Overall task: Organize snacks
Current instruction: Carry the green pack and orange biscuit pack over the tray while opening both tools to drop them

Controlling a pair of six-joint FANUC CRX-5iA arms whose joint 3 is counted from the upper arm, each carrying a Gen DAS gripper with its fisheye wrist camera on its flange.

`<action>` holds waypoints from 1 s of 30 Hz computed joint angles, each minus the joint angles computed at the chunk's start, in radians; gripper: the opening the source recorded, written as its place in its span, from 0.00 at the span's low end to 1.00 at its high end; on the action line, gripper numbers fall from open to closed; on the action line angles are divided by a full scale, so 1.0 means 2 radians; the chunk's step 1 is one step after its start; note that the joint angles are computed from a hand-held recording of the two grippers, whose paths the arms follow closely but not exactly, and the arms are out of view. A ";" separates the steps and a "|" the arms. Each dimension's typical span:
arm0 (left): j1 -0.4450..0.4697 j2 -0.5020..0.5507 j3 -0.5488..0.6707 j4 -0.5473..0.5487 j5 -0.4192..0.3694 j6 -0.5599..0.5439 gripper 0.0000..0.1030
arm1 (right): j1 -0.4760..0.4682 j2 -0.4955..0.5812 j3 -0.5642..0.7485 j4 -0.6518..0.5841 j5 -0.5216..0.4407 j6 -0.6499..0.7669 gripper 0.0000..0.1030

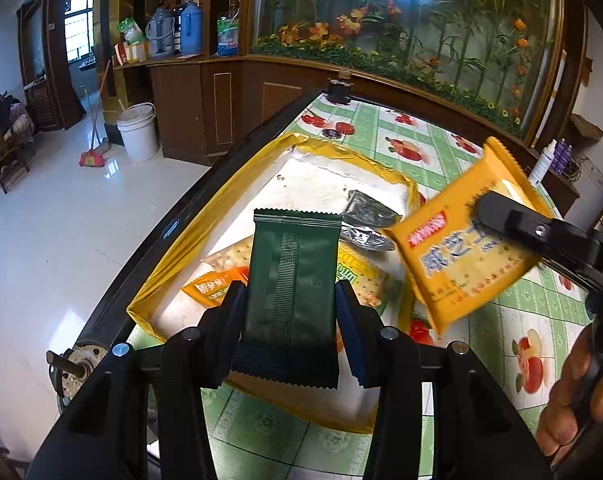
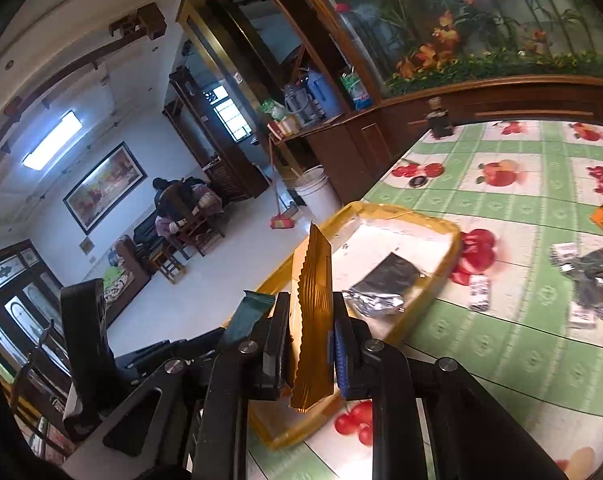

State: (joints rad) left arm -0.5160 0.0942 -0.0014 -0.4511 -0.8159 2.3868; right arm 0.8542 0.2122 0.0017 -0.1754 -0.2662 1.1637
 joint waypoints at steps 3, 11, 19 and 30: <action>0.008 0.004 -0.001 0.006 0.003 -0.003 0.42 | -0.012 0.029 0.046 -0.072 -0.027 0.061 0.18; 0.011 0.018 0.011 0.001 -0.011 0.002 0.42 | -0.027 0.084 0.112 -0.132 -0.073 0.101 0.18; -0.005 0.029 0.033 -0.037 -0.056 0.039 0.69 | -0.016 0.095 0.091 -0.013 -0.069 -0.029 0.62; -0.026 0.034 0.054 -0.064 -0.085 0.056 0.74 | -0.028 0.036 -0.005 0.044 -0.011 -0.117 0.66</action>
State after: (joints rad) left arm -0.5686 0.1628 0.1058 -0.5786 -0.9868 2.4990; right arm 0.7977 0.2851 -0.0084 -0.0884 -0.2875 0.9303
